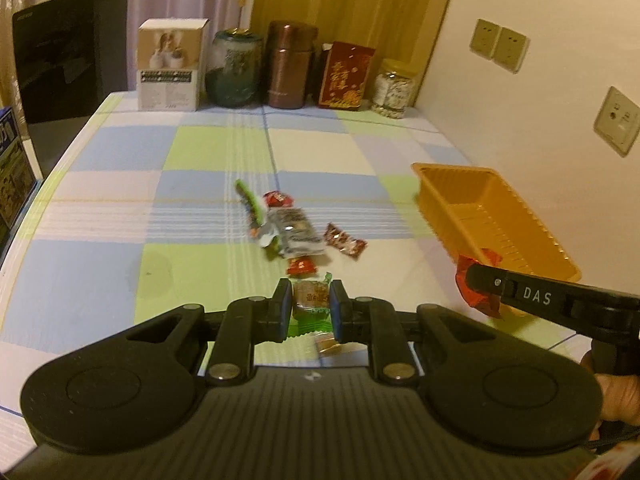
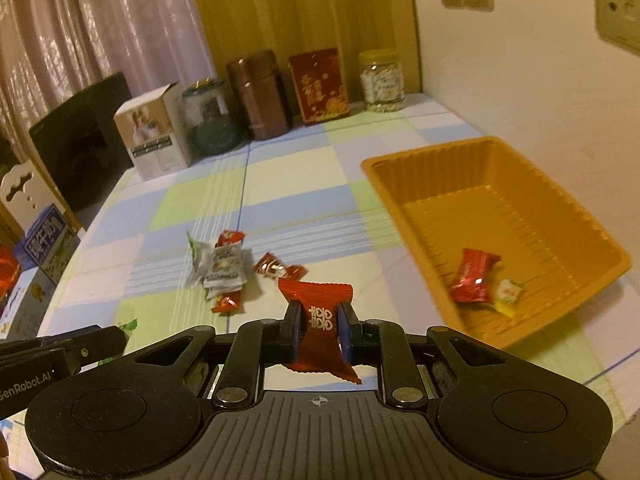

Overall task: Organize snacks
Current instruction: 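Carry both candies to the tray and open the left tool to drop the green candy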

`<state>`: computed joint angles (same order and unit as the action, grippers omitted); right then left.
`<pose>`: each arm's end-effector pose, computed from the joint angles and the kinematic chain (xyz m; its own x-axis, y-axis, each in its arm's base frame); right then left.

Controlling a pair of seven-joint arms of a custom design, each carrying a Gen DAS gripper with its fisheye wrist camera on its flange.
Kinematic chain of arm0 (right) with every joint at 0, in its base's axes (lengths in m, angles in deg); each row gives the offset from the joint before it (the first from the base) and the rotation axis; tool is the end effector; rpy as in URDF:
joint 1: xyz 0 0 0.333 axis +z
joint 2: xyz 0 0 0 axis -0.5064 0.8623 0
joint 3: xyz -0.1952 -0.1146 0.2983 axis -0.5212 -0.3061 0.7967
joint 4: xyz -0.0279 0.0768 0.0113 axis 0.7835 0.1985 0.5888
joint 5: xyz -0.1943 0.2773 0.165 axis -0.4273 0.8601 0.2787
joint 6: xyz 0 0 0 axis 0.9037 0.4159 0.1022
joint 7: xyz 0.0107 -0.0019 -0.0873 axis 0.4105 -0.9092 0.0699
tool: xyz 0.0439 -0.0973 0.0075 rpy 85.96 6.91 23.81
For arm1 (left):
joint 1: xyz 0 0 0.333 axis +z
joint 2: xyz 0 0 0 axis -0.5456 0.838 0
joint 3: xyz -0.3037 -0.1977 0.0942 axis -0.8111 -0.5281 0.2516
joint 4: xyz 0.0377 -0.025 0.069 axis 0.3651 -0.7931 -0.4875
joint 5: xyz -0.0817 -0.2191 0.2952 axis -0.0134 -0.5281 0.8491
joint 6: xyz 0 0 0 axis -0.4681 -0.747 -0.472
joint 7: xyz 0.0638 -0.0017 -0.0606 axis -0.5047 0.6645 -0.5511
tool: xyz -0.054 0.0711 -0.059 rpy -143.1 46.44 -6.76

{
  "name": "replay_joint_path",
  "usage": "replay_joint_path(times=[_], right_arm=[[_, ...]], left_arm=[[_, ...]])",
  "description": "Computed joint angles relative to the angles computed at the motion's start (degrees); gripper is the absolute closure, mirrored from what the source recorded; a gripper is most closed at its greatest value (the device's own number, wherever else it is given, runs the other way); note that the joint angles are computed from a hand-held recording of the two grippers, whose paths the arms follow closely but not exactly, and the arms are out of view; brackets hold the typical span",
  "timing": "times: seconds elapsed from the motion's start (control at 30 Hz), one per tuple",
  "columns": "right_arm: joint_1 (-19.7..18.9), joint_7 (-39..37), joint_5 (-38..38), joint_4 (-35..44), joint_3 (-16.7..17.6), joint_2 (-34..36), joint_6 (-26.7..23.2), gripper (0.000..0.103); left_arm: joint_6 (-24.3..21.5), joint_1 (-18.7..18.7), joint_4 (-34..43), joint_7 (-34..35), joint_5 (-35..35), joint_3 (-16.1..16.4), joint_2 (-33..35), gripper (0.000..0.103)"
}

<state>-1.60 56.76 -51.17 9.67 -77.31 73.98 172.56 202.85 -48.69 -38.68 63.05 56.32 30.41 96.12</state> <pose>0.7010 0.3930 0.5435 0.0652 -0.9712 -0.2292 -0.7017 0.1187 -0.7025 0.6811 -0.1965 0.5405 -0.0672 -0.9815 0.1794 -0.6861 -0.0851 -0.7225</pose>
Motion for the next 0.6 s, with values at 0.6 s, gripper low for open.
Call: replay_joint_path(times=[0.6], right_arm=[[-1.94,10.16,-6.86,-13.19,-3.73,-9.57,4.18,0.084]], left_arm=[[-2.57,-0.65,8.51,6.96,-5.37,-5.65,4.17,0.086]])
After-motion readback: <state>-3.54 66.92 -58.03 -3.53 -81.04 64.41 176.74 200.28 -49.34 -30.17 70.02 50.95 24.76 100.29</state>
